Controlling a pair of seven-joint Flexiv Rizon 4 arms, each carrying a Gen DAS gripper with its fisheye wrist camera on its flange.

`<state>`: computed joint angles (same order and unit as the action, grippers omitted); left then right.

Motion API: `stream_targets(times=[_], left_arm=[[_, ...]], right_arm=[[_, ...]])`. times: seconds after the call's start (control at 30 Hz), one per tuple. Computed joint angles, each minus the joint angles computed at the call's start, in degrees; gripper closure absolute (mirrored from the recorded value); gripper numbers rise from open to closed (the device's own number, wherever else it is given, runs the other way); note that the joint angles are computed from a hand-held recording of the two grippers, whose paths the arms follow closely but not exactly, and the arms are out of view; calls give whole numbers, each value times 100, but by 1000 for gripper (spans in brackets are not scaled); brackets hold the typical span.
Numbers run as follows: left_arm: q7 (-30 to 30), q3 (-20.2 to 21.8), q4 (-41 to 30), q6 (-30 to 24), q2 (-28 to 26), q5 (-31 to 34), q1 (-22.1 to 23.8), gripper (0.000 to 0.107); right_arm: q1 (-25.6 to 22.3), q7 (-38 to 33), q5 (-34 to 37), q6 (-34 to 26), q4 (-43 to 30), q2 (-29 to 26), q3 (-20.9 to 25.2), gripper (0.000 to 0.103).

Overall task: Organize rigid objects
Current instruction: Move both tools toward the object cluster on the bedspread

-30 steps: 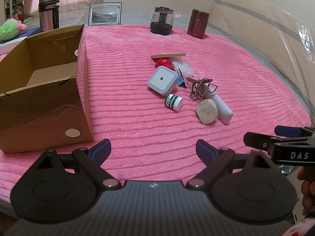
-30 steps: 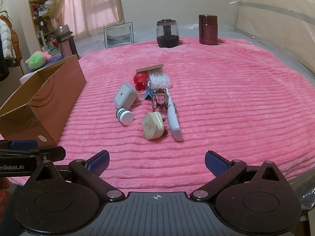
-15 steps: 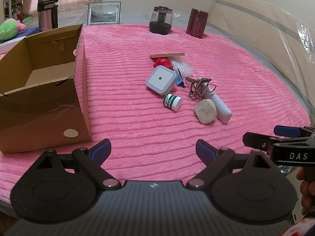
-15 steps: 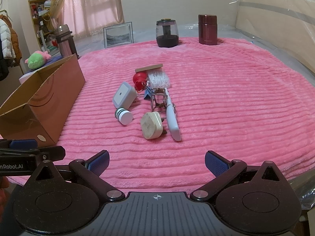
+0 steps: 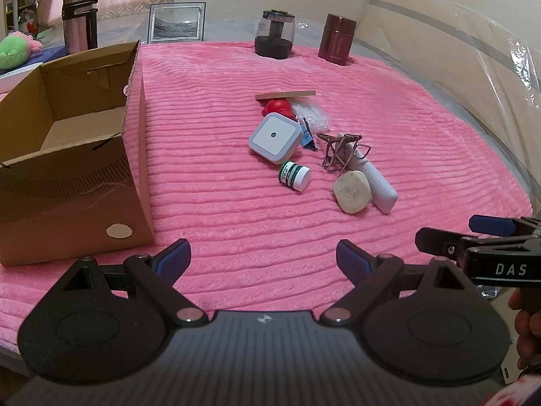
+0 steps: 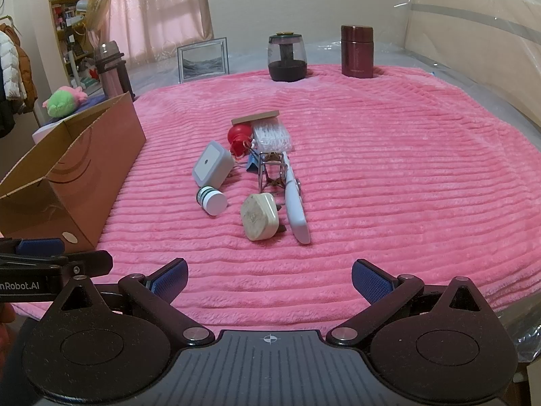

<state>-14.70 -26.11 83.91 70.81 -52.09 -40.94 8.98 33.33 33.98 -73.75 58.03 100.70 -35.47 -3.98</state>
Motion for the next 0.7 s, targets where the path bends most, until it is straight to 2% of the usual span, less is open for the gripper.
stream_targets(times=[0.23,0.7], left_arm=[[-7,-9,-114,-38,-73,49,-37,16],[215,72,-1213,-505,-738,266,-374,16]], right_arm=[[-30,-21,-3,26,9,-15,-8,2],[-227,143,-657,143,-37,-144,-161,5]])
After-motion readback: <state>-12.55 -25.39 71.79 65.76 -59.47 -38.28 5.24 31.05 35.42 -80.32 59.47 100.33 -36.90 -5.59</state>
